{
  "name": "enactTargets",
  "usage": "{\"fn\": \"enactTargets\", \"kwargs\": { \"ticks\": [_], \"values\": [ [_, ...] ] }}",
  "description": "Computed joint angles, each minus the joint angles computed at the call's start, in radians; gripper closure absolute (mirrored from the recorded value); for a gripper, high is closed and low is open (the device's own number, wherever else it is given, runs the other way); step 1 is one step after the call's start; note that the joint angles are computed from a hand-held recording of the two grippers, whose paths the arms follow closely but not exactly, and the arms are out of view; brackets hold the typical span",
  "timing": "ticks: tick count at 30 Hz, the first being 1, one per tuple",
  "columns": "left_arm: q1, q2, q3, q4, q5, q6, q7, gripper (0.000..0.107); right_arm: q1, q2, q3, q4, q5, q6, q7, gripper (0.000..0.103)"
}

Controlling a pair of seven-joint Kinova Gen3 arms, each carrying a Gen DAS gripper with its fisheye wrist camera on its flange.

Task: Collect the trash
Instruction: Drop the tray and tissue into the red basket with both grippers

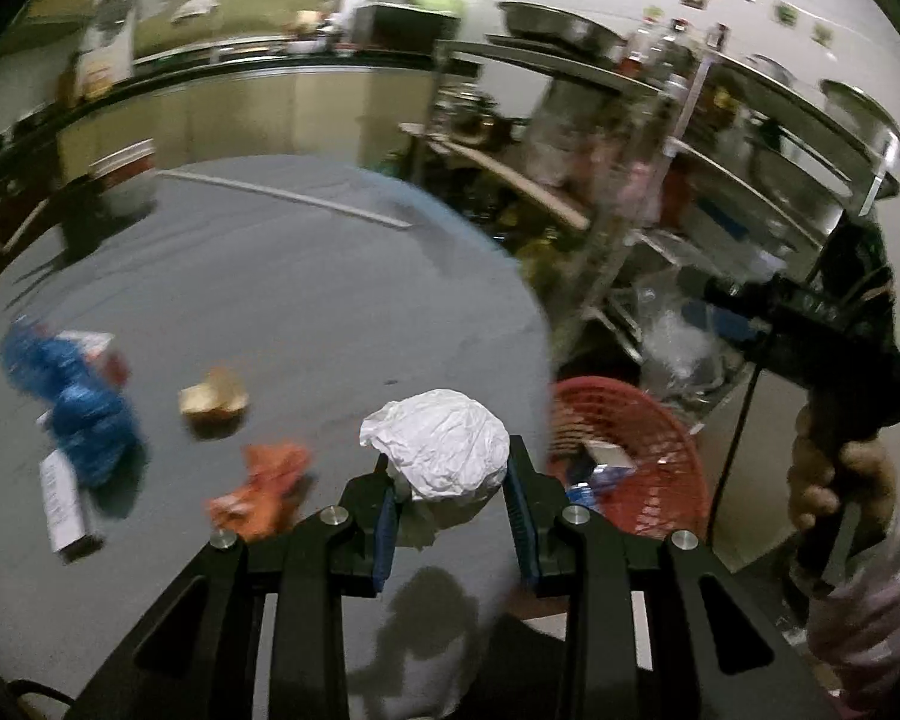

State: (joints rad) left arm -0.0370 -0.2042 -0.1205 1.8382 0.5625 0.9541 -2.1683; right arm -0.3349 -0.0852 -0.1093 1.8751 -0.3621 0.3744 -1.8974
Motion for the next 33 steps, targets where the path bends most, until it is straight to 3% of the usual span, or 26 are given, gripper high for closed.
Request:
{"fn": "enactTargets", "kwargs": {
  "ticks": [8,21,22,23,24,26,33],
  "values": [
    [0.055,0.082,0.083,-0.07,0.007,0.026,0.008,0.074,0.019,-0.076,0.106,0.122,-0.118,0.026,0.096,0.054],
    [0.163,0.229,0.214,-0.133,-0.069,0.02,0.079,0.071,0.083,-0.104,0.142,0.224,-0.155,0.085,0.107,0.05],
    [0.168,0.238,0.22,-0.141,-0.077,0.018,0.085,0.063,0.085,-0.102,0.149,0.223,-0.162,0.094,0.112,0.05],
    [0.173,0.243,0.224,-0.147,-0.093,0.013,0.099,0.048,0.089,-0.102,0.154,0.224,-0.172,0.104,0.115,0.047],
    [0.177,0.239,0.227,-0.144,-0.104,-0.004,0.11,0.043,0.098,-0.103,0.153,0.223,-0.171,0.111,0.107,0.045],
    [0.174,0.224,0.223,-0.129,-0.092,-0.029,0.095,0.041,0.112,-0.106,0.151,0.222,-0.169,0.12,0.096,0.04],
    [0.135,0.164,0.18,-0.097,-0.12,-0.036,0.109,0.041,0.126,-0.111,0.114,0.198,-0.121,0.116,0.053,0.04]
  ]
}}
